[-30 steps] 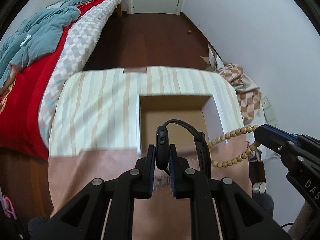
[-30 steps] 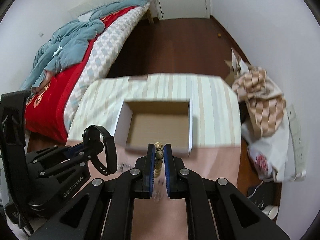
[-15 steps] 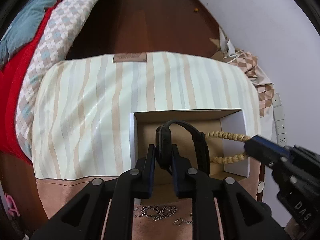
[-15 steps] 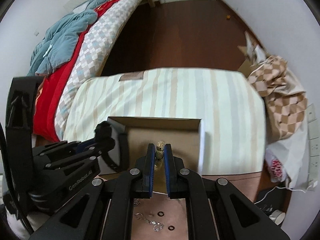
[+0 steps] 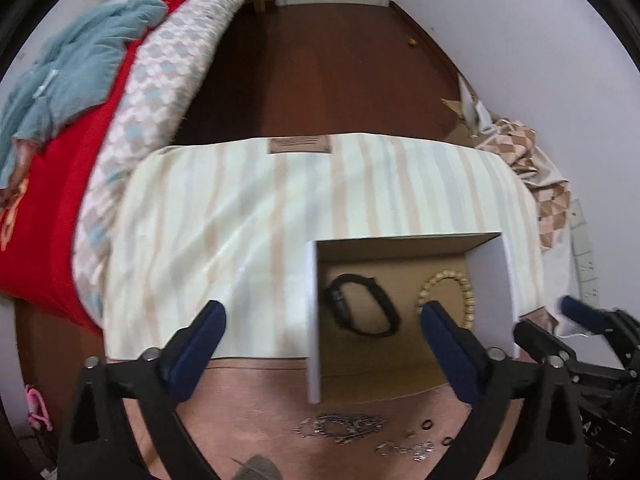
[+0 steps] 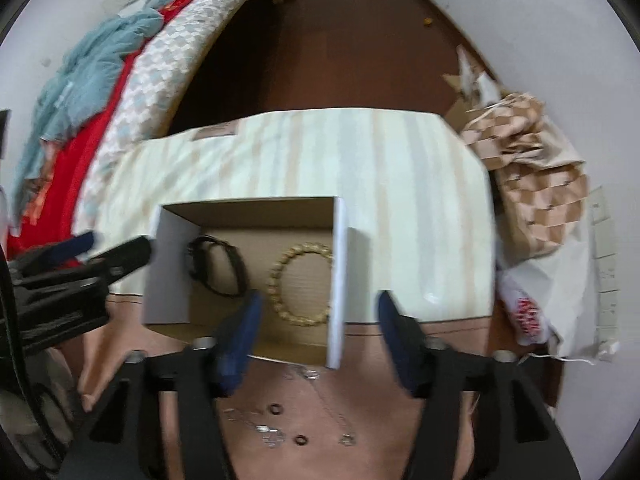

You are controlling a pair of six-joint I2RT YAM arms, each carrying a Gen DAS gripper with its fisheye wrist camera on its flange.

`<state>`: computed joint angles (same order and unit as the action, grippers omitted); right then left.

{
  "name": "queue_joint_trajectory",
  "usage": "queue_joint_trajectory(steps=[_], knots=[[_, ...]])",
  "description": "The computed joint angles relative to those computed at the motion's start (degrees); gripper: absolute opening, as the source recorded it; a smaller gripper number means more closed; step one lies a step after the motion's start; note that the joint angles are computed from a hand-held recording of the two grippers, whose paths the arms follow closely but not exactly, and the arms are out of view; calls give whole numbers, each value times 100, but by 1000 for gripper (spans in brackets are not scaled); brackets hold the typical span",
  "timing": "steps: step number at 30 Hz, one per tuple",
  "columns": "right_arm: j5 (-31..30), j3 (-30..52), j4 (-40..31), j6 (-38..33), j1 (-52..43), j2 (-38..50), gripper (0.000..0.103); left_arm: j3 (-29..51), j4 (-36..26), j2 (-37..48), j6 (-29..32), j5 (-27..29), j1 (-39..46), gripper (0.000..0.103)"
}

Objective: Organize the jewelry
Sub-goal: 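Carry the watch band and bead bracelet into the white box and release both, then grasp the thick silver chain bracelet with the left tool while the right tool grasps the beaded silver bracelet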

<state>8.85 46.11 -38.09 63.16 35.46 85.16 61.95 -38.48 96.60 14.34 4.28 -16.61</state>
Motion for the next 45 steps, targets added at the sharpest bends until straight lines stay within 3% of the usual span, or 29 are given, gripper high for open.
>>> queue_joint_trajectory(steps=[2,9,18,34,45], knots=[[258,133,-278,247,255,221,94,-269,219,-147,-8,-134,57,101],[491,205,-430,695,664,589,95,-913,714,-545,80,-461,125,101],[812,597,-1018,1137,1086,542,95,-1350,713,-1361,184,-540,342,101],[1848,2314,-3574,3009,2770,472,95,-1752,-497,-3847,870,324,1493,101],[2144,3315,-4611,4102,3825,838,95,-1630,-1415,-4501,1653,1017,2613,101]])
